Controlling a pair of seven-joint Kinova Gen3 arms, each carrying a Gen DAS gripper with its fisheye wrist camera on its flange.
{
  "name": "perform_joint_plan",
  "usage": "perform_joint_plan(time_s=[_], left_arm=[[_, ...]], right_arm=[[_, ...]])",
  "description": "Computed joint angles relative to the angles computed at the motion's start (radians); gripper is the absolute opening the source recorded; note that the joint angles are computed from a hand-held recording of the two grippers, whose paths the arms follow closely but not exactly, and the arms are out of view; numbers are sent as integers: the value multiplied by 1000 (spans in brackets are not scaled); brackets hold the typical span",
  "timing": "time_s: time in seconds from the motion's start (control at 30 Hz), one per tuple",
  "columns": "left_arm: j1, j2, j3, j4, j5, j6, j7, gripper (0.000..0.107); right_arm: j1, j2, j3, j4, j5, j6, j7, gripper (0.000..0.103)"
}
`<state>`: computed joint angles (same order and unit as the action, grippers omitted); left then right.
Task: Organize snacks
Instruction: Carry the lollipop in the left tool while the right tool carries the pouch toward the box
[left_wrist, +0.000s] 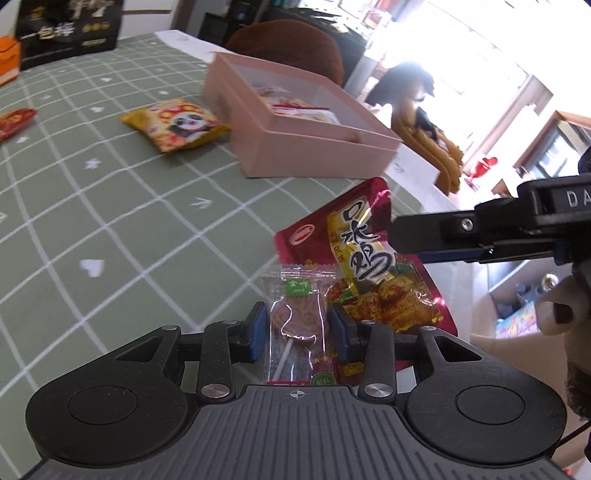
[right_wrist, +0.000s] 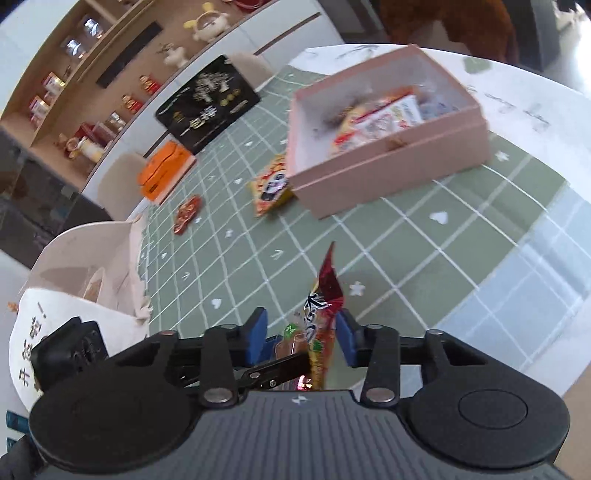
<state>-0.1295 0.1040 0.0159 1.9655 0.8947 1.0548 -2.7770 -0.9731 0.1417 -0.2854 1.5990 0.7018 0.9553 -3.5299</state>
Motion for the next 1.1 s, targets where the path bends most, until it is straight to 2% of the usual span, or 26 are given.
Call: perform_joint_plan(time_s=[0.1,0.17,0.2,0.3,0.37,0.43,0.5,0.7,0.77,0.83,0.9,0.97,1.1], left_arm=[[5,-5,-1,-10,-21,-11,25,42],[10,-8,1,-18,-39,-17,38,42],[13,-13,2,-19,-48,-22,42,42],[17,-30,0,-13,-68,-35,44,42],[18,-37,-5,-9,-74,-41,48,42],[18,-40,-9,-8,-79,-43,57,42],[22,-45,-8,-5,-84,-52,62,42],[62,-81,1,21,-114,-140,72,42],[74,-83,3,12,-138,-144,106,42],[91,-90,10,2,-178,-156,158,42],[105,-98,14,4,-193,-175,171,42],[117,-101,16,5,-204,-185,187,42],[136,-91,24,7,-185,-190,180,42]], right_arm=[[85,30,-71,-58,-46,0,98,32],[100,83,-98,-145,-68,70,179,32],[83,119,-85,-192,-69,110,220,32],[-10,216,39,-323,-127,232,342,32],[-44,257,121,-384,-198,270,423,32],[-70,254,200,-380,-269,243,487,32],[-58,221,214,-316,-295,164,495,32],[171,145,23,-112,-267,-80,334,33],[204,126,-5,-48,-208,-161,261,31],[242,112,-55,-11,-147,-198,205,23],[255,91,-94,-3,-101,-175,170,19],[230,69,-102,-22,-78,-100,173,16],[233,36,-168,-61,-66,28,210,15]])
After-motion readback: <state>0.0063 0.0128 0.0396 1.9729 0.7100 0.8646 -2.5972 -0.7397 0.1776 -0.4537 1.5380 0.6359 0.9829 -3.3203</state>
